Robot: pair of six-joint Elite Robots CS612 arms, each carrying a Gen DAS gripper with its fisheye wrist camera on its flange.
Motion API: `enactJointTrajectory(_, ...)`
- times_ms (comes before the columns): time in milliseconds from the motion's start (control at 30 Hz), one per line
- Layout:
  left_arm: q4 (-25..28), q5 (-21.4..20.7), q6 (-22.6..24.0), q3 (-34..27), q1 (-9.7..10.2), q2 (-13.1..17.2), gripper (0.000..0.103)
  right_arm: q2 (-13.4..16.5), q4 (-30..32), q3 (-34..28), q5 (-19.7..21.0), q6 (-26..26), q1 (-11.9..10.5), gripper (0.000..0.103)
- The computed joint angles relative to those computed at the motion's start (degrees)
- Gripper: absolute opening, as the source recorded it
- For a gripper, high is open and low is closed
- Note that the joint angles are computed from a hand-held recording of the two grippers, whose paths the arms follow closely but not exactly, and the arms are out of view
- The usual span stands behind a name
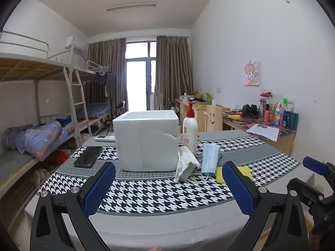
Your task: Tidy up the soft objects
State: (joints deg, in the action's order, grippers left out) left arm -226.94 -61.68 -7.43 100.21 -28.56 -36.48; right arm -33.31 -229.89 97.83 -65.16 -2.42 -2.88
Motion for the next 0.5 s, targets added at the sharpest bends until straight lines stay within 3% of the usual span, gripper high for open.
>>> enactJointTrajectory(500,-2.36,0.83,0.47,-0.19,0.04,0.56,0.102,0.10,-0.20,-0.21,0.15,0.72,-0.13,0.103)
